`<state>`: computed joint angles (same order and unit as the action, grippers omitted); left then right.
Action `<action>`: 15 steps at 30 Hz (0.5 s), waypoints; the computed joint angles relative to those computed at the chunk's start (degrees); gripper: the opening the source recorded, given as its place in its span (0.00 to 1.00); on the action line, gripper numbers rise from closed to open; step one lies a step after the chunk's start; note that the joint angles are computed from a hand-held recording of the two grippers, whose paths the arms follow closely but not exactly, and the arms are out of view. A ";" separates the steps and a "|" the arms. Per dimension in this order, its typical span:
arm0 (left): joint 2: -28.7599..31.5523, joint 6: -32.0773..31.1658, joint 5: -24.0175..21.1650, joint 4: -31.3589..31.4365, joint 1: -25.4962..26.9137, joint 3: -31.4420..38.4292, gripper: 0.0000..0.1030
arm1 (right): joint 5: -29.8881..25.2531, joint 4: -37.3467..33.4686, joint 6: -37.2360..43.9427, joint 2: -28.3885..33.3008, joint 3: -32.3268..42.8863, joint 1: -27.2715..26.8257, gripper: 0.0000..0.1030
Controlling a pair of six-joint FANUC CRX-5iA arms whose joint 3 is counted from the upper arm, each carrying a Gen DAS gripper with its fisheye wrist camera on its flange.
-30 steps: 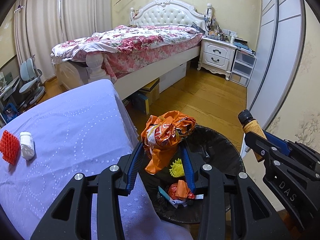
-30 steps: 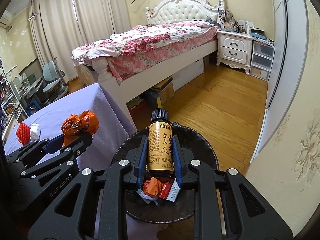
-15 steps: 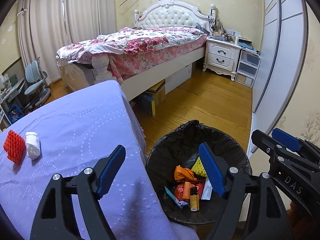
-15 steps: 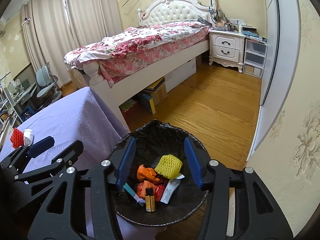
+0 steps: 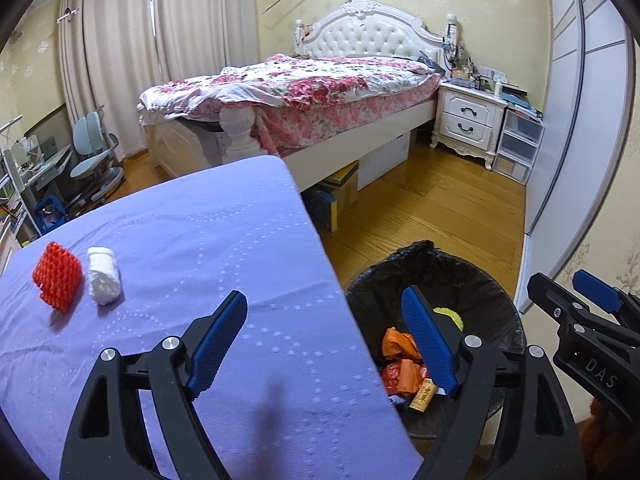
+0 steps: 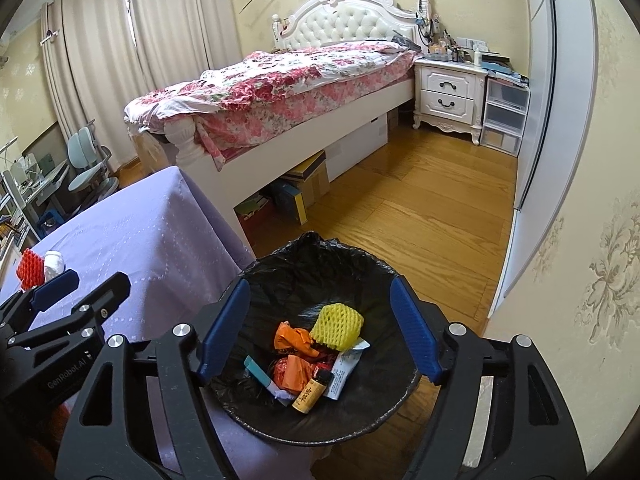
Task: Collect trash
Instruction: 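Move both open grippers back to the foam net and white cloth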
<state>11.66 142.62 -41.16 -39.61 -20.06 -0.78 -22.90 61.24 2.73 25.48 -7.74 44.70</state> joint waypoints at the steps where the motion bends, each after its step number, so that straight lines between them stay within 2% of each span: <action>1: -0.33 0.32 -0.09 -0.26 0.07 -0.29 0.77 | 0.08 -0.42 0.48 0.07 0.20 0.22 0.71; 8: -3.39 2.96 -1.70 -2.07 1.20 -3.17 0.78 | 0.50 -3.56 5.34 1.02 2.16 2.44 0.71; 15: -6.64 5.82 -4.21 -3.45 3.55 -6.71 0.78 | -0.19 -12.63 16.57 3.85 7.96 6.15 0.72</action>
